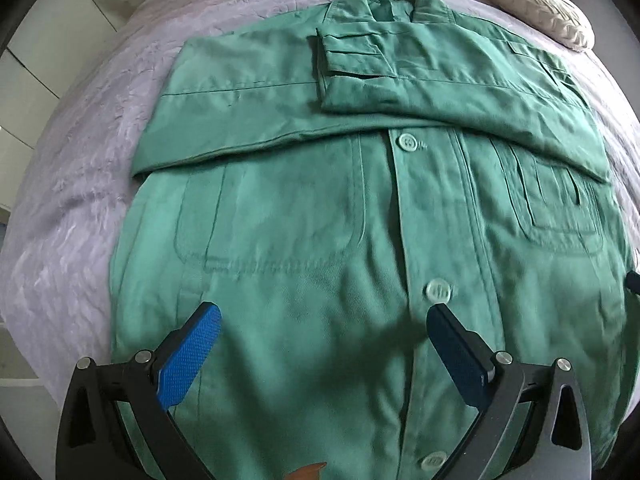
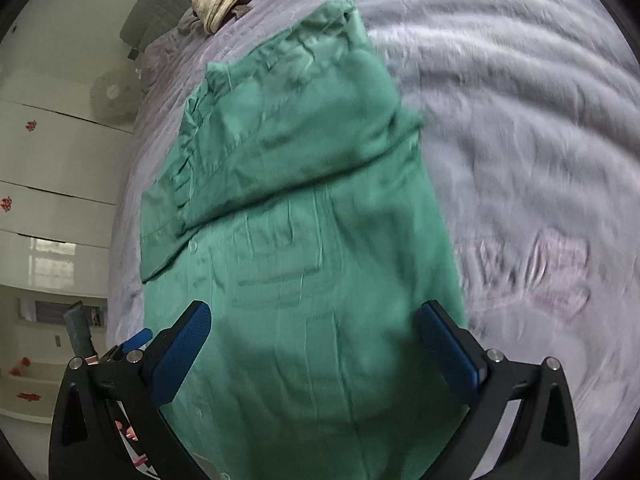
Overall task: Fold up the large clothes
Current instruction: 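Withdraw the open right gripper and move both grippers to the jacket hem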
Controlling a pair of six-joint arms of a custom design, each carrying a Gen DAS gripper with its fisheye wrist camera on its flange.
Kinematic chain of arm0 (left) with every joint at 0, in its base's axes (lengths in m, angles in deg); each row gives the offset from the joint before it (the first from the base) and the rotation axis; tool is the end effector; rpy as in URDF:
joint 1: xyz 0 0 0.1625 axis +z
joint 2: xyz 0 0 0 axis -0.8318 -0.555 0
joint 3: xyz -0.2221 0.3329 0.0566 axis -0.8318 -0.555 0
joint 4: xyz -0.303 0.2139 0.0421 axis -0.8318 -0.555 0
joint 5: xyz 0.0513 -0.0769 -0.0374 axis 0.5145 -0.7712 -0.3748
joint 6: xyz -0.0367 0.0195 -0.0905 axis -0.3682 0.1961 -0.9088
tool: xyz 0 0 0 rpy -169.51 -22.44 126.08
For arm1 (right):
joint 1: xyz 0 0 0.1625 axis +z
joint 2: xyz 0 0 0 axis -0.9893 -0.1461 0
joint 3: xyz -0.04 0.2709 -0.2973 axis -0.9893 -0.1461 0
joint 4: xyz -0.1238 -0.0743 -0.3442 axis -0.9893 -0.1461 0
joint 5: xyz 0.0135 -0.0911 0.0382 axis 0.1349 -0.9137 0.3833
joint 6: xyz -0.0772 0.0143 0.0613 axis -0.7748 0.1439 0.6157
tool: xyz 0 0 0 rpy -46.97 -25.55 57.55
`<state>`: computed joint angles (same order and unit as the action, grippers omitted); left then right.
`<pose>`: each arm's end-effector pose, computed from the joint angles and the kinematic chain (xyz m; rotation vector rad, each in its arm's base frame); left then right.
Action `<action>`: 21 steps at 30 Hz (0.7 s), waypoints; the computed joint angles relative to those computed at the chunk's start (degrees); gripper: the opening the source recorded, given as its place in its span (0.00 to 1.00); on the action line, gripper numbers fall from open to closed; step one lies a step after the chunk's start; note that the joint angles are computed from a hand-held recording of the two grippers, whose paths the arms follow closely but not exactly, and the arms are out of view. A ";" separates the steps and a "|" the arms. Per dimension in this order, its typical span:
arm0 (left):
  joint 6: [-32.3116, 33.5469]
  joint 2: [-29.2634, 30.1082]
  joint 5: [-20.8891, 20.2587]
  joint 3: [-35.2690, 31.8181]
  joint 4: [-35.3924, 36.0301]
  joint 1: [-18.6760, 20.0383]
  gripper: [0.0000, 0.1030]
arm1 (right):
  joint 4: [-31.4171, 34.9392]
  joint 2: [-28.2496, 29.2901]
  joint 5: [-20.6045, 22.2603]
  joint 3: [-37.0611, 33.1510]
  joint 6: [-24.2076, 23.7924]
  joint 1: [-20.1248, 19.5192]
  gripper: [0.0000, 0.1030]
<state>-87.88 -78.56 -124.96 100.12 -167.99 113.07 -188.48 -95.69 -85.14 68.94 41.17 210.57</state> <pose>-0.0745 -0.4826 0.3874 0.7629 2.2323 -0.0421 0.3646 -0.3339 0.0764 -0.8188 -2.6645 0.9345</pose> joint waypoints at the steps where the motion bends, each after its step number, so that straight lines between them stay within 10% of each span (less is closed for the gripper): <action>1: -0.32 -0.90 -0.28 0.04 1.12 -0.10 1.00 | 1.83 0.38 0.00 -0.65 0.94 0.47 1.00; 21: -3.58 -4.29 -2.85 -5.92 11.70 -0.07 1.00 | 9.58 1.99 0.21 -8.08 5.65 5.57 1.00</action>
<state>-91.46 -82.84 -127.81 94.21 -156.29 112.99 -178.89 -93.70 -84.93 60.87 46.82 216.14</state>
